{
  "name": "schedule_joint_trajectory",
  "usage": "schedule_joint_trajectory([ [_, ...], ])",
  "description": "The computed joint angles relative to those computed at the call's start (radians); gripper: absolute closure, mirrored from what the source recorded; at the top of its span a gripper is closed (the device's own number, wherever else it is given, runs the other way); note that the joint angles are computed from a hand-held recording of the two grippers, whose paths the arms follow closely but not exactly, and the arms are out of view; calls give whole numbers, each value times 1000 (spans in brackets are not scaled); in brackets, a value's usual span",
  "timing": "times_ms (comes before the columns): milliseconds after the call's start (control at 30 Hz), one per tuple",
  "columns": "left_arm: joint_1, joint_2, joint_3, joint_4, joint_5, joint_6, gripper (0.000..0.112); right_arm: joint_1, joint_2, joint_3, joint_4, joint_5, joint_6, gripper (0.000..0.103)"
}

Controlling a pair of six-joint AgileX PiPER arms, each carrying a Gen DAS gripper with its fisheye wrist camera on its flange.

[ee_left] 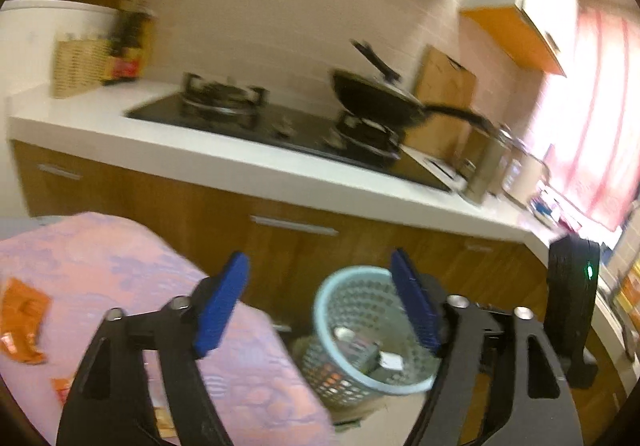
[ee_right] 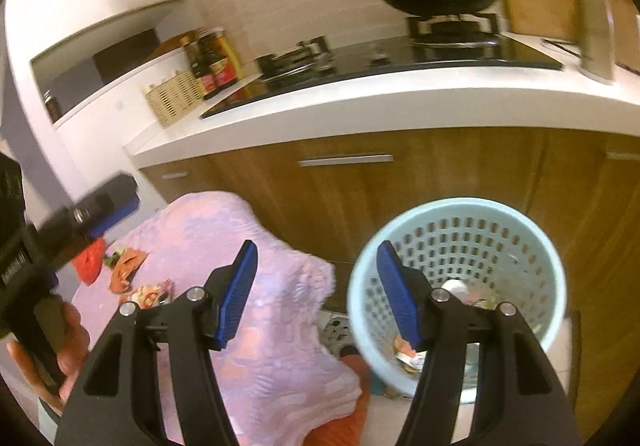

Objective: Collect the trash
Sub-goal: 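Grasp the plain orange snack bag with the left tool while the right tool grasps the panda-print snack bag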

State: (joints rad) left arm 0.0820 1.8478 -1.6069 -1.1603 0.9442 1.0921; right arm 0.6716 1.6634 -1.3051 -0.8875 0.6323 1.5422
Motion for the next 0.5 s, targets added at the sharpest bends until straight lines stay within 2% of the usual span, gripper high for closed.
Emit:
schedule_joint_trajectory([
  [267,196,16,-42,6,8,2,32,83,220,-283,132,29,-205,44],
  [367,275,58,-87,30,5,-14,32,110,318,-416,187,46,-287,35],
  [500,354,112,-117,22,-48,-40,27,142,468,-634,242,85,-399,22],
])
